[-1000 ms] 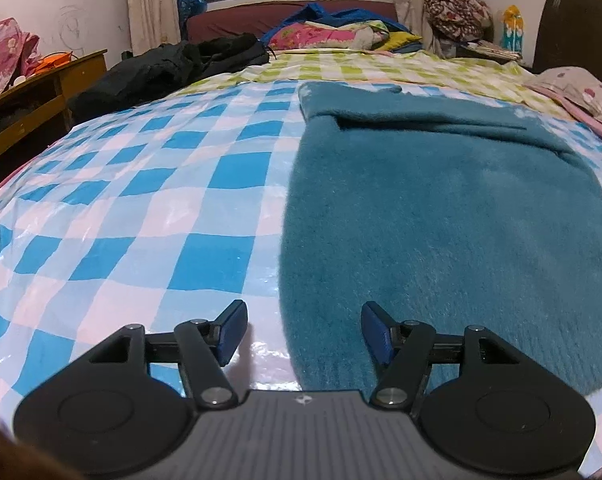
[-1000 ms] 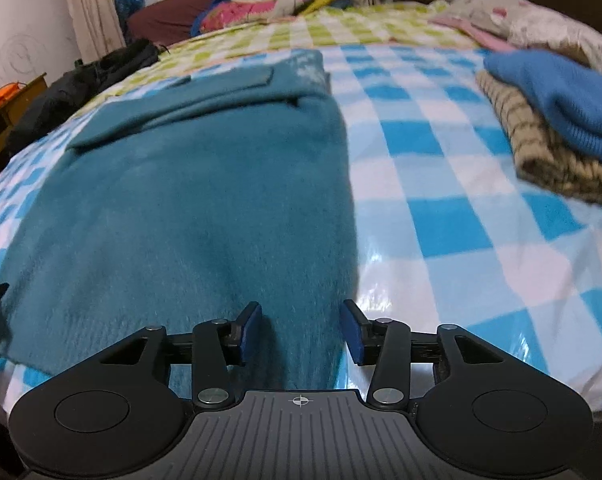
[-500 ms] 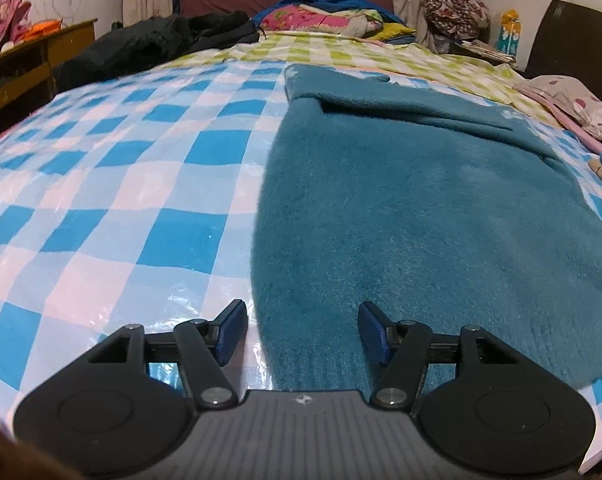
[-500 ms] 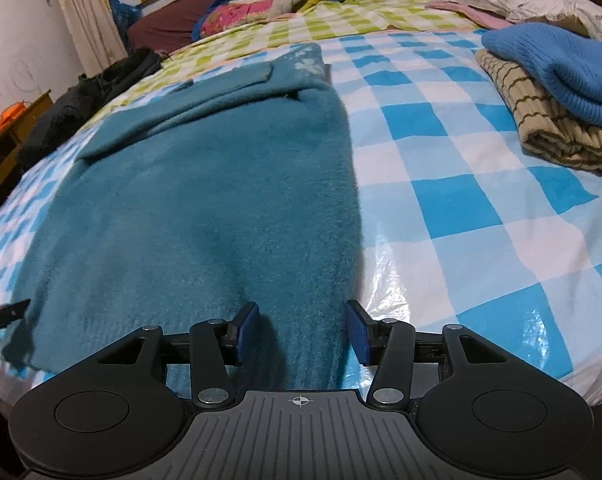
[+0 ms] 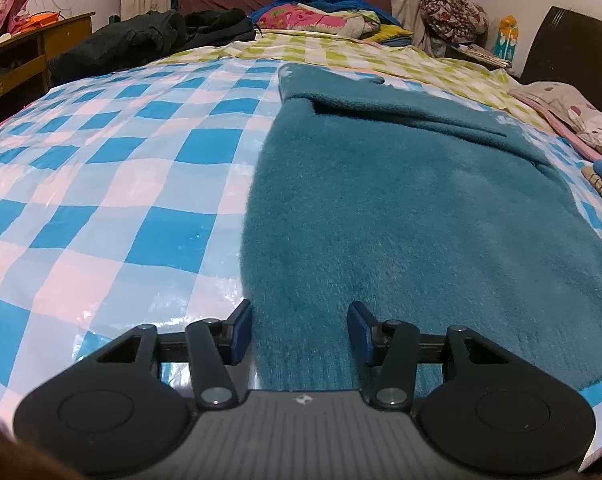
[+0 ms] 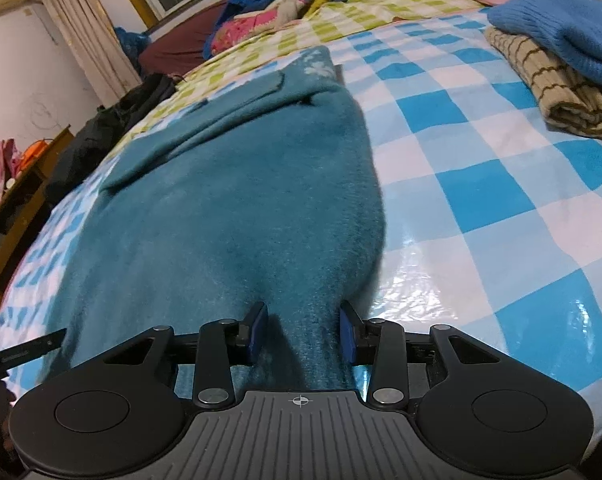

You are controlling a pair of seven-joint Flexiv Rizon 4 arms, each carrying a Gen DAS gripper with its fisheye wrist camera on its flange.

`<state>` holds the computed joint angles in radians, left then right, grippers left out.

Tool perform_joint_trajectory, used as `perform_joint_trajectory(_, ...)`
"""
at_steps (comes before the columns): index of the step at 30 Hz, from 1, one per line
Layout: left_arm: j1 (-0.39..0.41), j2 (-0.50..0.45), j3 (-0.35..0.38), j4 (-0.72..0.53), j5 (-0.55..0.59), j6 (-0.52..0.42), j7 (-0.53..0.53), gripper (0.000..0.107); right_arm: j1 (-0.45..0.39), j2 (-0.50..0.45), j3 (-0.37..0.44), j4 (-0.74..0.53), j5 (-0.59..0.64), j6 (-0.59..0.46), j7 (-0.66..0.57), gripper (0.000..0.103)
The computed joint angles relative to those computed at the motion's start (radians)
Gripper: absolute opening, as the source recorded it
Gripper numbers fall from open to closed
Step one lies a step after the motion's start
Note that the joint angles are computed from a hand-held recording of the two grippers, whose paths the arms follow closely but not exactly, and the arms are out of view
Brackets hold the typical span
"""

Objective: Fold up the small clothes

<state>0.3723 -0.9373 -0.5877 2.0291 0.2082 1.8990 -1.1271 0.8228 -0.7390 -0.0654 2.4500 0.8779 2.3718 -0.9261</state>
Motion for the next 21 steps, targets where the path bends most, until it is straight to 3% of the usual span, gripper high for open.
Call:
perform_joint_trajectory(4, -0.015, 0.021, 0.008, -0.006, -0.023, -0.033, -0.001, 0.054, -0.082, -0.022, 0.078, 0.007, -0.06, 0.09, 0.067, 0.02)
perform_joint_trajectory(7, -0.007, 0.031, -0.001, 0.002, -0.032, -0.034, -0.002, 0.04, -0.112, -0.042, 0.106, 0.008, -0.087, 0.159, 0.094, 0.018)
perform_joint_trajectory(9, 0.01, 0.034, -0.022, 0.008, -0.038, -0.041, -0.009, 0.02, -0.127, -0.052, 0.12, 0.007, -0.101, 0.21, 0.107, 0.017)
perform_joint_trajectory(17, 0.202, -0.107, -0.319, -0.024, -0.063, -0.144, 0.003, 0.016, -0.241, -0.069, 0.169, -0.014, -0.212, 0.43, 0.184, 0.016)
perform_joint_trajectory(21, 0.207, -0.198, -0.42, -0.108, -0.11, -0.195, 0.027, 0.015, -0.31, -0.042, 0.149, -0.048, -0.293, 0.454, 0.189, 0.016)
